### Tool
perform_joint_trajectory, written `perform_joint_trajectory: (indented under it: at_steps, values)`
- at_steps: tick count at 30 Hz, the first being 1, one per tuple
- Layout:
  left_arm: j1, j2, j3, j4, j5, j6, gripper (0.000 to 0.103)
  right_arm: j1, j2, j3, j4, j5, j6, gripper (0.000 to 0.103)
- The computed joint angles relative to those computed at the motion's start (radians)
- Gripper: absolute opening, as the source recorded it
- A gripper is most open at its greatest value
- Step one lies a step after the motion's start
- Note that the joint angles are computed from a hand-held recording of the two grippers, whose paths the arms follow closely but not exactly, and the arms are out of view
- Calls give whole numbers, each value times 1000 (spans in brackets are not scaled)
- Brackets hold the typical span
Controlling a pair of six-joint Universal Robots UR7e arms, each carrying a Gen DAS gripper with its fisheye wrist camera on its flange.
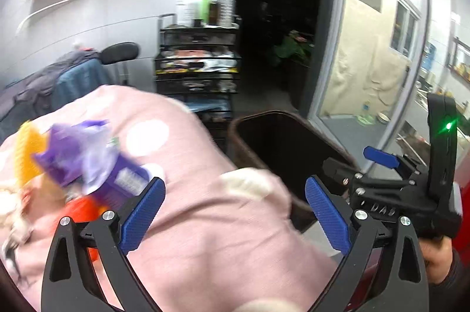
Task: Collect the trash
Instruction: 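Return to the bed and grasp the orange mesh net with the left tool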
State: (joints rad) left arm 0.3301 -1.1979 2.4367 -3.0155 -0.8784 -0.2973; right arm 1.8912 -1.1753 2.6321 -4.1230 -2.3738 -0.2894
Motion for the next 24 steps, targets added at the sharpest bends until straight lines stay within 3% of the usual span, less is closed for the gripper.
perform_joint_trajectory:
  at_steps: [5,13,19,24]
  values:
    - [2,-97,61,53,73,-77,95,41,41,-51,81,59,-10,97]
    - [10,-242,121,259,212,-166,95,61,75,-112,260,187,-9,97]
    - [87,-312,102,402,216,-205,94,85,122,-187,368,216,-54,97]
    - [167,-306,60,433,170,-173,78,96,137,-219,419,244,-65,97]
